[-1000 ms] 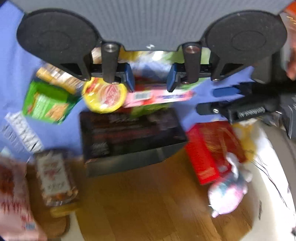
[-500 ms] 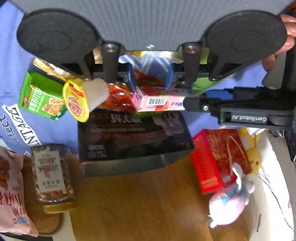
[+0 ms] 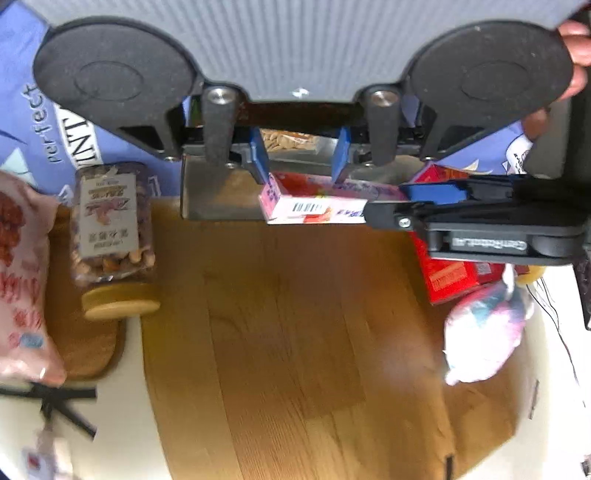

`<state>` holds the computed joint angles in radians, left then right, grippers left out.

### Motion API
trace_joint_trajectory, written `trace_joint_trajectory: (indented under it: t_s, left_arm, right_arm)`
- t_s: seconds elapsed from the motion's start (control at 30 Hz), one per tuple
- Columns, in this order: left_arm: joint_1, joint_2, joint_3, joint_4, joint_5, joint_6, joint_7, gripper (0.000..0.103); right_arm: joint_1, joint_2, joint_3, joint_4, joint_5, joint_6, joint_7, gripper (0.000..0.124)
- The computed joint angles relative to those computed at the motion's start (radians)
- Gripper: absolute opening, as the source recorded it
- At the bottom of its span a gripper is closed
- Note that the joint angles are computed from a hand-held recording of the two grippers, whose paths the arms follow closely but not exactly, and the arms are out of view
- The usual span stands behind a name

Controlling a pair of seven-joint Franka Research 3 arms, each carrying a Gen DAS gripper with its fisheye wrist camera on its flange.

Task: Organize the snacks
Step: 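Open the left gripper over the tin and withdraw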

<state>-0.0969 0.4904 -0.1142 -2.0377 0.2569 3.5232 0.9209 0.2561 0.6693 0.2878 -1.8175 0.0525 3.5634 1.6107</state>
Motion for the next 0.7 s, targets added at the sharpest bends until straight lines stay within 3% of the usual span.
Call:
trace_joint_trajectory:
  t_s: [0.07, 0.13, 0.2, 0.27, 0.37, 0.4, 0.5, 0.57, 0.63, 0.7]
  left_arm:
    - [-0.054, -0.005, 0.051, -0.008, -0.041, -0.018, 0.026, 0.057]
    - [-0.078, -0.024, 0.084, -0.074, -0.076, 0.084, 0.057, 0.062]
    - [-0.075, -0.063, 0.084, -0.154, -0.103, 0.135, 0.082, 0.064]
    - [-0.047, -0.082, 0.062, -0.209, -0.09, 0.155, 0.089, 0.066]
    - [-0.046, -0.086, 0.045, -0.242, -0.107, 0.114, 0.105, 0.07]
    - [-0.021, -0.081, 0.02, -0.247, -0.078, 0.098, 0.085, 0.07]
    - [0.029, -0.073, -0.034, -0.26, -0.01, 0.059, 0.018, 0.07]
    - [-0.028, -0.08, 0.0, -0.281, -0.052, 0.054, 0.039, 0.07]
    - [-0.087, -0.099, 0.037, -0.316, -0.112, 0.063, 0.071, 0.07]
    - [-0.121, -0.124, 0.057, -0.354, -0.163, 0.09, 0.1, 0.07]
  right_arm:
    - [-0.065, -0.001, 0.046, -0.016, -0.03, 0.002, 0.037, 0.042]
    - [-0.207, -0.013, 0.148, -0.101, -0.128, 0.087, 0.138, 0.042]
    - [-0.291, -0.037, 0.177, -0.184, -0.178, 0.15, 0.232, 0.043]
    - [-0.289, -0.061, 0.13, -0.238, -0.135, 0.177, 0.275, 0.043]
    - [-0.254, -0.059, 0.054, -0.232, -0.067, 0.113, 0.322, 0.043]
    - [-0.281, -0.044, 0.064, -0.216, -0.101, 0.071, 0.36, 0.043]
    - [-0.467, 0.027, 0.223, -0.2, -0.317, -0.027, 0.52, 0.043]
    - [-0.459, 0.024, 0.239, -0.233, -0.319, 0.005, 0.482, 0.043]
    - [-0.381, -0.019, 0.2, -0.272, -0.257, 0.021, 0.415, 0.043]
    - [-0.439, -0.004, 0.266, -0.292, -0.39, 0.023, 0.484, 0.043]
